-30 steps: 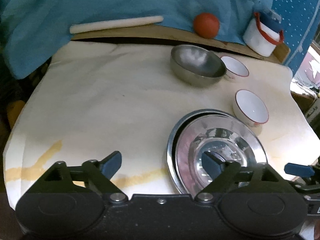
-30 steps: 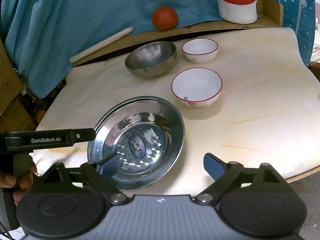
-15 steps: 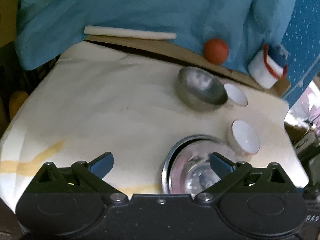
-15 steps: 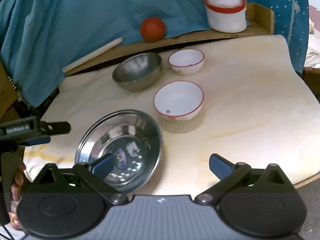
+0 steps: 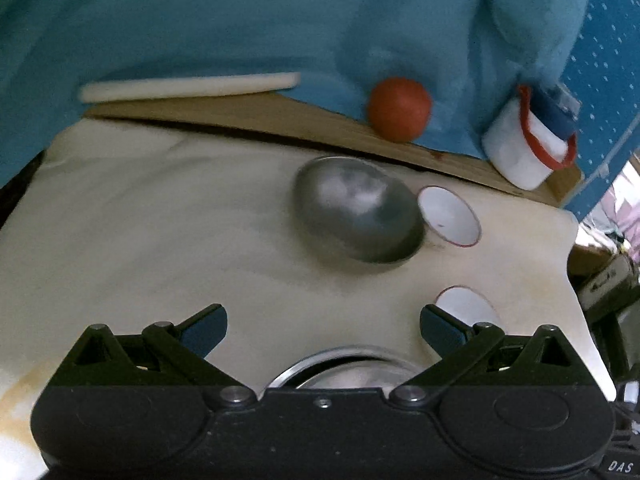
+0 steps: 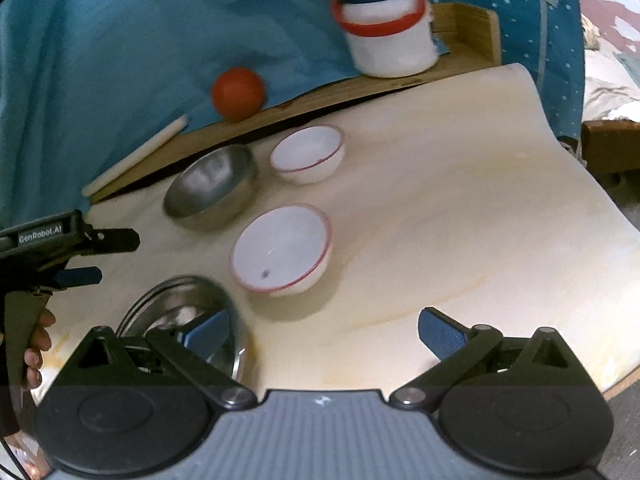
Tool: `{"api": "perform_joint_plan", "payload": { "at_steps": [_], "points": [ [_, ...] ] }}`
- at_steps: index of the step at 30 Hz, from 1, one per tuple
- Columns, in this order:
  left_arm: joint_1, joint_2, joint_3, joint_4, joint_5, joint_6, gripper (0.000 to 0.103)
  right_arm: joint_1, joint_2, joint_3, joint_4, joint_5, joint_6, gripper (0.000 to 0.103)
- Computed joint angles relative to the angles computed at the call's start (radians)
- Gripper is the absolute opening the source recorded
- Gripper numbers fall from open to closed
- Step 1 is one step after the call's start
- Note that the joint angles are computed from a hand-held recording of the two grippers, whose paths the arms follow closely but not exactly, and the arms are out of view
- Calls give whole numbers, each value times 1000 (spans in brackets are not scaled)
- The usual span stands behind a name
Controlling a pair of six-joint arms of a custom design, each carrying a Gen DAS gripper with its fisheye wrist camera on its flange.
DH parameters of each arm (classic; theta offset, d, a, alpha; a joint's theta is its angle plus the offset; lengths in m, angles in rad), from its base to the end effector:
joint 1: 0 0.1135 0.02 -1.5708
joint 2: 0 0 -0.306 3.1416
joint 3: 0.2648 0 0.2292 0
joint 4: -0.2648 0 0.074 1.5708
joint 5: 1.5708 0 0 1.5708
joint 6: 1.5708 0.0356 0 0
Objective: Organize plates and bowls
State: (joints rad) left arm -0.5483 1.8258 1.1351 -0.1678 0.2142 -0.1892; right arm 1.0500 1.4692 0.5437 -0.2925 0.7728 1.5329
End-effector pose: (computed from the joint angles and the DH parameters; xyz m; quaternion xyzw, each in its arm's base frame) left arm 0.3178 -0.2030 0.2326 0.2031 0.9102 -0.2184 0.2873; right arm 0.1232 0.1649 0.1839 0.2823 0.8696 0.0539 0.4014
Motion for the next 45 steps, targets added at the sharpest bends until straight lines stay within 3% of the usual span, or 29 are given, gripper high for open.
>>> {"api": "perform_joint_plan", "payload": {
  "at_steps": [5, 10, 21, 28, 35, 40, 45],
  "points": [
    [-60, 62, 110, -41, -7, 8, 102, -100, -59, -70, 107, -41, -127, 103],
    [-90, 106, 183, -99, 6, 20, 102, -147, -80, -74, 111, -71, -174, 103],
    [-123, 213, 318, -239, 10, 163, 102, -176, -50, 39, -98, -108, -68, 103],
    [-116, 237, 331, -256, 45, 197, 102, -138, 19, 110, -177, -83, -24, 103],
    [-127, 255, 374, -304, 27, 197, 102, -233, -15, 48, -4, -147, -201, 101],
    [-147, 279, 410, -332, 10, 186, 99, -337, -24, -14, 145, -242, -352, 82],
    [-160, 291, 420, -332, -6, 184, 92, -404, -12, -45, 248, -320, -440, 73]
  ]
}}
